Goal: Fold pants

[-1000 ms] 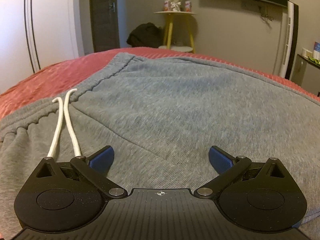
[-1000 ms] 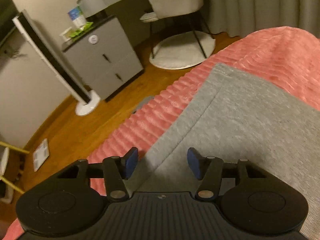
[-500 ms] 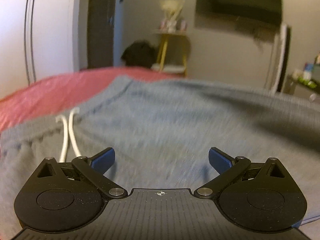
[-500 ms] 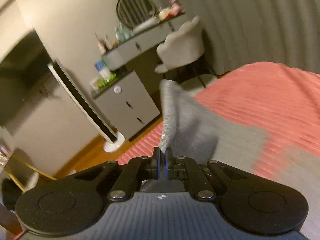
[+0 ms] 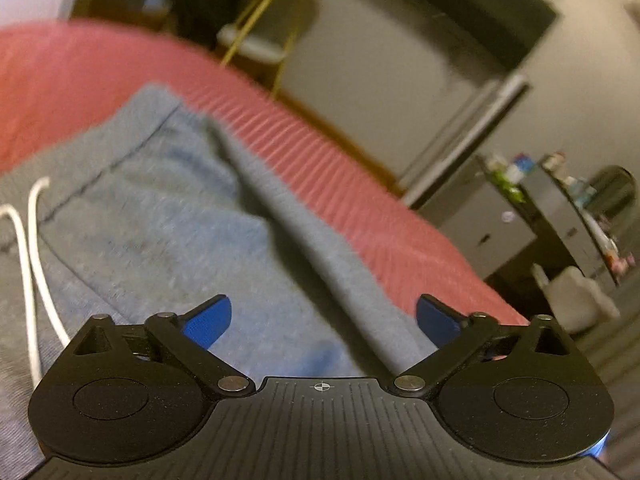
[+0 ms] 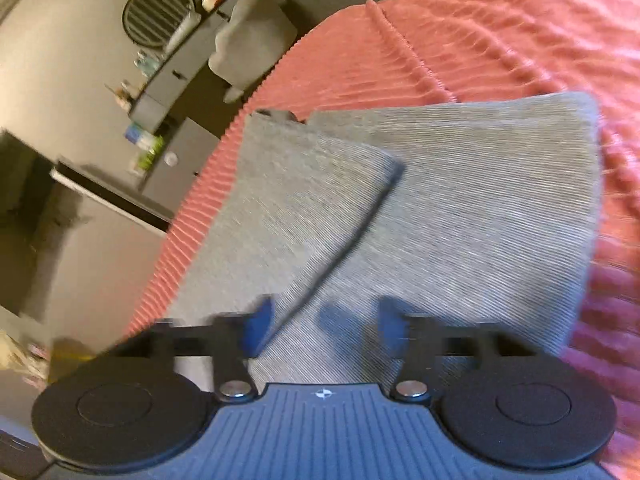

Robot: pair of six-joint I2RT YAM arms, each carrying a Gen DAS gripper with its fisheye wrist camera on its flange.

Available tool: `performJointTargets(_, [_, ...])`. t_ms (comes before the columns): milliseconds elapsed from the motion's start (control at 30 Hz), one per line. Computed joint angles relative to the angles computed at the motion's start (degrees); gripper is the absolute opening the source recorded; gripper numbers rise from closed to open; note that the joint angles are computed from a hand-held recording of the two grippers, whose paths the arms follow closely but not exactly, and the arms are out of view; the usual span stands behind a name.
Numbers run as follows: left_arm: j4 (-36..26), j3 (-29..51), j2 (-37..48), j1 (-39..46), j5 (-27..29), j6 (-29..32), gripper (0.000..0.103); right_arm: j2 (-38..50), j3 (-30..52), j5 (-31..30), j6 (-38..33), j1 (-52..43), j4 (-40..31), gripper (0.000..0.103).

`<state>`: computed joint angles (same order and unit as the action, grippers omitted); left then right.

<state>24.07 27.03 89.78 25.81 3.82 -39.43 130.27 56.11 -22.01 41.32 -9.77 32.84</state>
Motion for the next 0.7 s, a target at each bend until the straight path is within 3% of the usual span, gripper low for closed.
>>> performJointTargets(67, [-4.2, 5.5, 4.7, 2.6, 2.6, -0.9, 0.081, 1.8, 2.8, 1.0, -0.3, 0.8, -0.3, 0.065])
performJointTargets(133, [-4.4, 9.7, 9.3, 3.5, 4.1, -0.6, 0.081, 4.0, 7.7, 2.2, -1.0, 2.1, -3.6, 0.065])
performJointTargets(200, [-8.9, 15.1, 13.4, 3.9, 5.2, 1.1, 0.08, 5.6, 10.4, 2.8, -0.8, 2.5, -4.7, 0.064])
performJointTargets(267, [-12.1, 20.2, 17.5, 4.0, 7.2, 1.7, 0.071, 6.0, 12.0, 3.3, -0.7, 2.9, -5.2, 0.06])
performJointTargets(300, [-13.1, 22.5, 19.3, 4.0, 8.0, 1.6, 0.068, 5.7, 11.9, 3.2, -0.9, 3.0, -5.2, 0.056])
performJointTargets(333, [-13.0, 23.5, 20.1, 4.0, 8.8, 1.0, 0.062, 6.0, 13.2, 3.4, -1.3, 3.3, -6.5, 0.045])
performJointTargets(367, [-12.8, 24.5, 21.0, 4.1, 10.2, 0.2, 0.051, 6.0, 14.0, 3.5, -1.5, 3.6, -7.8, 0.035])
performJointTargets(400, [-13.8, 26.2, 22.4, 4.4, 11.9, -0.3, 0.043, 6.3, 15.1, 3.6, -1.6, 3.7, -9.1, 0.033])
performJointTargets(433, [-16.2, 28.1, 23.4, 4.8, 14.0, -0.4, 0.01, 5.7, 14.8, 4.2, -1.9, 3.9, -10.0, 0.023])
performJointTargets(467, [-18.8, 29.7, 24.0, 5.2, 14.9, -0.6, 0.007, 5.5, 15.1, 5.0, -2.1, 4.1, -10.9, 0.004])
performJointTargets(567, [-15.5, 23.0, 16.1, 5.6, 14.1, 0.4, 0.006, 3.8, 15.8, 5.5, -4.1, 4.3, -13.4, 0.004])
performJointTargets(700, [-15.9, 10.1, -6.5, 7.6, 16.1, 7.5, 0.006, -4.3, 10.2, 1.4, -7.1, 2.2, -10.1, 0.004])
